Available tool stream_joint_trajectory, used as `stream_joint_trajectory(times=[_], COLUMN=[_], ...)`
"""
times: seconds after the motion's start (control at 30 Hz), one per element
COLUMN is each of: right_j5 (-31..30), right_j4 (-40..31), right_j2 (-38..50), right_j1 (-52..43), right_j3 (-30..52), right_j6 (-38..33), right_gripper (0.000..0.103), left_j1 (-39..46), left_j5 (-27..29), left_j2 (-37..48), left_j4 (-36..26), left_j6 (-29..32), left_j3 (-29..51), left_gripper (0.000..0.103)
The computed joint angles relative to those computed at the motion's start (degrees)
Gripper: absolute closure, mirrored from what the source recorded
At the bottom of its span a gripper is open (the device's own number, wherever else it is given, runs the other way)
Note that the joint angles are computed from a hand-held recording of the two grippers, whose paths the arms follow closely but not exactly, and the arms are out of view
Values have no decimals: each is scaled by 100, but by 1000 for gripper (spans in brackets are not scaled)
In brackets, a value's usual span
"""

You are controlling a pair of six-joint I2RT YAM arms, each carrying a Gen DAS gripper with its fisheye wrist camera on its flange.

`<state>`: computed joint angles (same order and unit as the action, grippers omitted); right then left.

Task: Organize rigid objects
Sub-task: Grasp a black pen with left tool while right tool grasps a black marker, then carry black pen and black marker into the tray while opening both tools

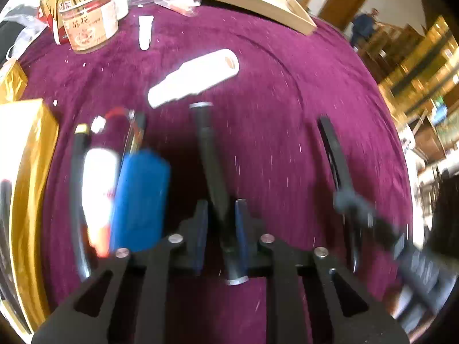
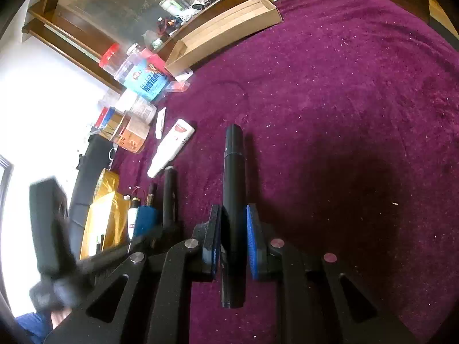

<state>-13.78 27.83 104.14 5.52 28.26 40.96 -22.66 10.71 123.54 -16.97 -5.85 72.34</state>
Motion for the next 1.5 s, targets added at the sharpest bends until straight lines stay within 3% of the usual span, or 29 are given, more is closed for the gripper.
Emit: stream_joint_trajectory(times=[0.13, 0.23, 0.37, 0.47, 0.53, 0.57, 0.63, 0.7, 0.77, 0.87, 1.0, 1.1, 1.3, 1.5], right_j5=[29, 52, 470, 526, 466, 418, 357, 228, -118, 350, 801, 989, 1045, 1099], right_j4=[-155, -263, -350, -199, -51, 46, 16, -92, 262, 204, 65, -255, -1060, -1828], right_j2=[199, 332, 309, 332, 353, 363, 285, 121, -69, -551, -612, -241, 773, 1605], right_j1=[104, 214, 466, 506, 462, 434, 426, 482, 728, 1703, 2875, 3511, 3977, 3983], right_j3=[200, 332, 387, 320, 247, 196, 118, 32, -222, -307, 171, 959, 2551, 3826], right_j6=[-10, -103, -356, -484, -511, -494, -386, -124, 176, 461, 650, 603, 416, 318], right_gripper=[89, 89, 89, 89, 89, 89, 89, 89, 89, 88, 88, 88, 88, 88], left_j1=[218, 272, 105, -167, -152, -109, 323, 644, 1211, 2052, 3379, 4046, 4979, 5211], left_j5=[364, 262, -38, -518, -534, -370, 503, 882, 1478, 2058, 2589, 2675, 2690, 2468], left_j2=[-905, -1351, -1272, -1199, -1237, -1295, -1525, -1873, -2328, -2942, -3465, -3365, -2544, -1457], left_j4=[687, 1120, 1229, 1576, 1619, 1571, 1368, 1257, 921, 230, -841, -1182, -1223, -1083], left_j6=[752, 1052, 1138, 1258, 1310, 1280, 1340, 1428, 1690, 2124, 2876, 3201, 3321, 3199], left_j3=[-1649, -2415, -2321, -2319, -2380, -2435, -2607, -2892, -3158, -3299, -2951, -2523, -1629, -690], left_gripper=[90, 90, 90, 91, 91, 91, 91, 91, 91, 91, 91, 91, 91, 91])
